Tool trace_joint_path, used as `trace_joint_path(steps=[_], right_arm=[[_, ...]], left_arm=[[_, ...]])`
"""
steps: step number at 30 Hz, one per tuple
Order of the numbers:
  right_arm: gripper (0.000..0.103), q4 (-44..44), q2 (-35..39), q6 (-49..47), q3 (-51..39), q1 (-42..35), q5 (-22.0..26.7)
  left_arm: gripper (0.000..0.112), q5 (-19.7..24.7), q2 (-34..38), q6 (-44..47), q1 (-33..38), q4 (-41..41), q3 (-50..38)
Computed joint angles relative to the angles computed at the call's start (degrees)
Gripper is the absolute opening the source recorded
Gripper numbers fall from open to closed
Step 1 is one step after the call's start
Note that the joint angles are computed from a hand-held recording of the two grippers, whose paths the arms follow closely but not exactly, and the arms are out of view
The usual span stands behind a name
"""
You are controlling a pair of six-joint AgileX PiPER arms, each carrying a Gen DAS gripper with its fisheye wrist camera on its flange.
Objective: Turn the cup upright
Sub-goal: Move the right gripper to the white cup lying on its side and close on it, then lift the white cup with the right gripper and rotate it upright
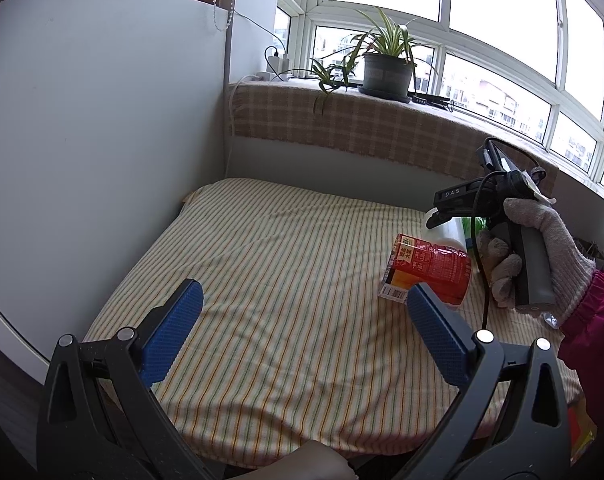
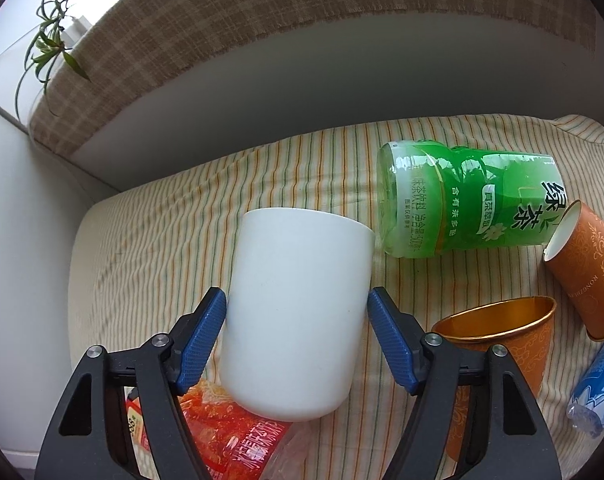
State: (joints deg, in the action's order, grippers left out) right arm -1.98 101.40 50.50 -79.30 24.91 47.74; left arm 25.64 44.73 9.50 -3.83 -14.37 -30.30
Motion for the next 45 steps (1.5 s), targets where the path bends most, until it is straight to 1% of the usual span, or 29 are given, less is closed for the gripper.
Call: trace_joint_path(steps=[6, 9, 10, 11, 12, 15, 16, 17, 18, 19, 20, 21, 22, 23, 25, 27, 29, 31, 33, 35, 39, 41, 45], right_arm=[[0.069, -1.7, -2.1, 0.3, 1.1, 0.6, -1.2], [0.064, -4.3, -4.3, 1.4, 2.3, 1.6, -1.7], [0.048, -4.7, -5.1, 1.4, 2.8, 1.8, -2.2], [0.008, -4.9, -6.0, 1.2, 3.3, 2.0, -2.9], [0.002, -4.3, -6.2, 0.0, 2.8, 2.0, -2.0], [0.003, -0.9, -8.2, -3.3, 4.8, 1.1, -3.6], [0.004, 1.5, -8.7, -5.4, 5.8, 0.3, -4.6], [0.01, 2.6, -9.5, -6.5, 6.9, 0.0, -5.5], [0.012, 2.1, -10.4, -6.0, 7.9, 0.1, -6.0], [0.02, 1.0, -11.2, -5.3, 8.8, 0.1, -6.8], [0.036, -0.8, -12.3, -3.8, 9.4, 0.4, -7.0], [0.047, -2.2, -12.2, -2.6, 9.1, 0.6, -7.6], [0.067, -2.1, -12.5, -2.7, 8.9, 0.3, -8.0], [0.072, 0.1, -11.9, -4.9, 7.7, -0.3, -7.9], [0.072, 5.9, -8.4, -11.0, 3.3, -1.8, -5.7], [0.072, 5.6, -4.4, -9.7, -1.6, -1.7, -2.9], [0.072, 9.4, -0.2, -10.6, -6.1, -2.7, -1.5], [0.072, 11.7, 4.0, -10.8, -11.1, -3.1, 0.2], [0.072, 9.8, 8.5, -8.6, -17.1, -2.5, 3.0], [0.072, 9.6, 12.4, -6.8, -21.6, -2.6, 5.3], [0.073, 10.1, 17.8, -6.0, -27.2, -2.9, 8.7], [0.073, 10.4, 19.6, -6.1, -29.0, -3.2, 10.2], [0.074, 11.1, 22.3, -6.4, -31.8, -3.7, 11.9]], left_arm=[[0.103, 0.4, -0.7, 0.7, 0.2, -0.3, 0.1], [0.103, 0.4, -1.2, -1.0, -0.5, 1.2, 0.1], [0.103, 0.4, -1.2, -1.2, -0.6, 1.4, 0.1], [0.103, 0.5, -1.3, -1.7, -0.8, 1.8, 0.0], [0.103, 0.4, -1.3, -3.0, -1.5, 2.9, 0.0], [0.103, 0.2, -1.5, -7.3, -4.0, 6.9, 0.1], [0.103, 0.1, -1.7, -7.7, -4.2, 7.3, 0.2], [0.103, 0.0, -1.8, -8.0, -4.3, 7.7, 0.3], [0.103, 0.1, -2.0, -9.3, -4.7, 8.9, 0.3], [0.103, -0.1, -2.0, -9.4, -4.6, 9.0, 0.4], [0.103, -0.2, -1.9, -10.4, -4.9, 10.0, 0.3], [0.103, -0.2, -1.8, -10.9, -5.0, 10.4, 0.3], [0.103, -0.3, -1.5, -10.4, -4.8, 10.0, 0.2], [0.103, -0.4, -1.3, -9.9, -4.6, 9.5, 0.2], [0.103, -0.3, -1.4, -10.4, -4.6, 10.1, 0.2], [0.103, 0.1, -1.6, -8.5, -3.4, 8.6, 0.3], [0.103, 0.6, -1.9, -5.1, -1.0, 5.7, 0.4], [0.103, 1.5, -2.1, 0.5, 2.9, 0.9, 0.4], [0.103, 2.8, -2.2, 8.0, 8.0, -5.2, 0.4], [0.103, 3.4, -2.1, 12.7, 11.8, -8.7, 0.4], [0.103, 4.9, -0.6, 23.3, 19.4, -17.2, 0.3], [0.103, 4.8, 0.4, 25.7, 20.8, -19.3, 0.3], [0.103, 4.3, 1.5, 27.5, 20.9, -20.5, 0.4]])
